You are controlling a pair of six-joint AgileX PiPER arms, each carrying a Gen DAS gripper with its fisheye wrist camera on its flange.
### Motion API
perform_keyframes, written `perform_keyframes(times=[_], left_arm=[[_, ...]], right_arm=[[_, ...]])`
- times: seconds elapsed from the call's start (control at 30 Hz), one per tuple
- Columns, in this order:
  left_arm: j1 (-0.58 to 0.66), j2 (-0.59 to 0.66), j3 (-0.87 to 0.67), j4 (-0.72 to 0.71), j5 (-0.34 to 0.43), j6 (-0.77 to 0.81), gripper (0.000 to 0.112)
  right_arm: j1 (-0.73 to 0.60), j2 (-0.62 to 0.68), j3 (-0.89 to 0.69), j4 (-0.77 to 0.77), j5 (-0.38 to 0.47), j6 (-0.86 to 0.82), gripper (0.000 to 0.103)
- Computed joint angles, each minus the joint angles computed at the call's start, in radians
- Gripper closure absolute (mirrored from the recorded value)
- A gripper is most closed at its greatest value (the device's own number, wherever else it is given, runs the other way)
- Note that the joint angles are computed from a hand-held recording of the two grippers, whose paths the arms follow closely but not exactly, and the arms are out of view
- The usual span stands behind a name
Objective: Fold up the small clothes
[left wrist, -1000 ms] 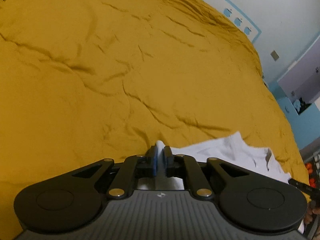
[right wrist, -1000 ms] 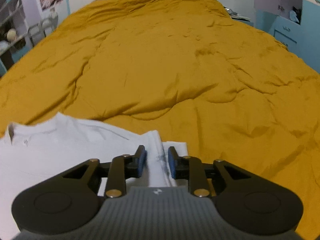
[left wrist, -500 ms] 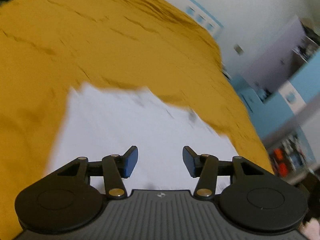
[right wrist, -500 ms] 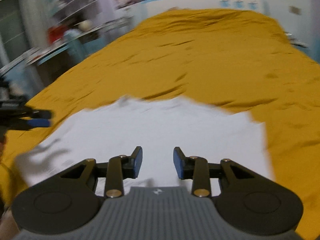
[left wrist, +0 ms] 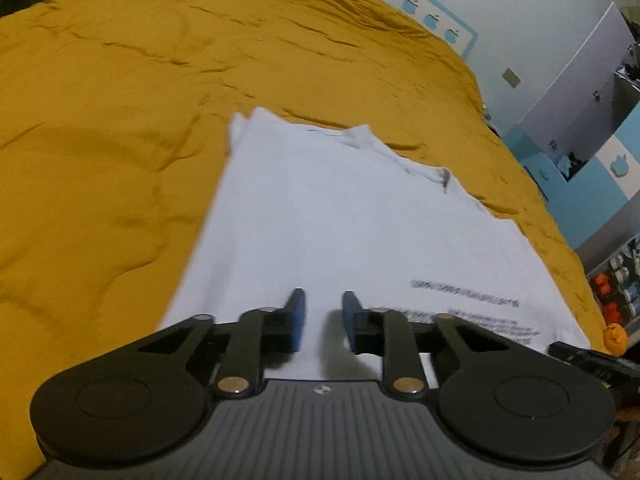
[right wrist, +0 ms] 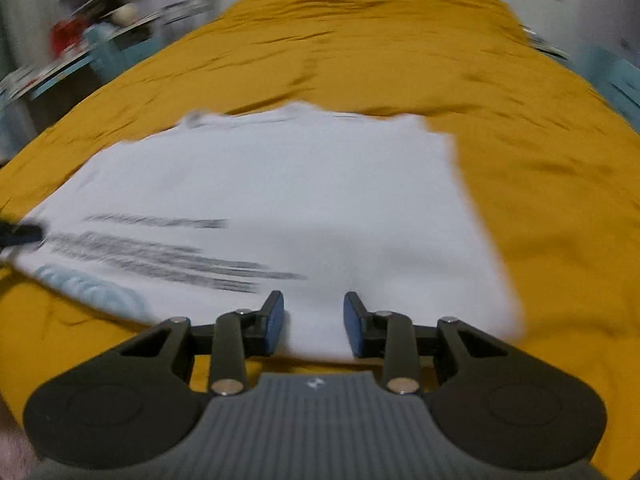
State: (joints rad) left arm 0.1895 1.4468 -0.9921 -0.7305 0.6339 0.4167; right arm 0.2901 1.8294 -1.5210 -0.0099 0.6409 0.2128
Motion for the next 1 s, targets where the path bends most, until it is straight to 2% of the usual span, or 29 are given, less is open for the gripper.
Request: perform_keyframes(times=[0.1,0.23,0.3,0.37,0.43,0.5,0.57,0.63,0.77,0.87,0.9,0.97,1.0], left_arm=[[0.058,-0.035,0.057,-0.078,0.013,0.069,0.101],[0.136,-0.068,0.094,-0.162,0.061,0.126,0.105],[0.137,-0.088,0.091,-0.112,0.065,0.082,0.105],[0.124,-0.101,0.054,-0.009,0.089,-0.029,0.105],[0.105,-0.135,0.036,0.014,0.098,-0.111,0.089],[0.044,-0.174,0.028,0.032,0.057,-0.140,0.059],[-0.049,-0.184,0.012,0.030,0.016,-0.153,0.055],[-0.125,-0.153,-0.005,-0.038,-0.003,-0.111,0.051],[-0.278,-0.051,-0.031,-0.073,-0.068,-0.108,0.051],[-0.317,0.014,-0.036,-0.051,-0.089,-0.135,0.052],[-0.316,0.027,-0.029,-0.049,-0.095,-0.131,0.057],[-0.299,0.020,0.004,-0.066,-0.112,-0.092,0.068],[-0.288,0.014,0.016,-0.082,-0.111,-0.077,0.068]], right_arm=[[-0.044,-0.032,0.050,0.030,-0.020,-0.010,0.080],[-0.014,-0.041,0.059,-0.060,-0.021,0.067,0.080],[0.006,-0.036,0.039,-0.097,0.001,0.092,0.078],[0.011,-0.035,0.019,-0.114,0.021,0.107,0.075],[0.021,-0.058,0.019,-0.093,0.007,0.117,0.063],[0.046,-0.074,0.017,-0.051,-0.032,0.114,0.061],[0.081,-0.070,-0.003,0.021,-0.070,0.076,0.058],[0.122,-0.036,-0.044,0.101,-0.088,0.023,0.055],[0.208,0.055,-0.112,0.134,-0.117,0.035,0.055],[0.239,0.088,-0.086,0.093,-0.193,0.058,0.056],[0.237,0.089,-0.068,0.099,-0.207,0.049,0.056],[0.236,0.077,-0.027,0.006,-0.201,0.130,0.056],[0.233,0.065,0.001,-0.049,-0.209,0.178,0.056]])
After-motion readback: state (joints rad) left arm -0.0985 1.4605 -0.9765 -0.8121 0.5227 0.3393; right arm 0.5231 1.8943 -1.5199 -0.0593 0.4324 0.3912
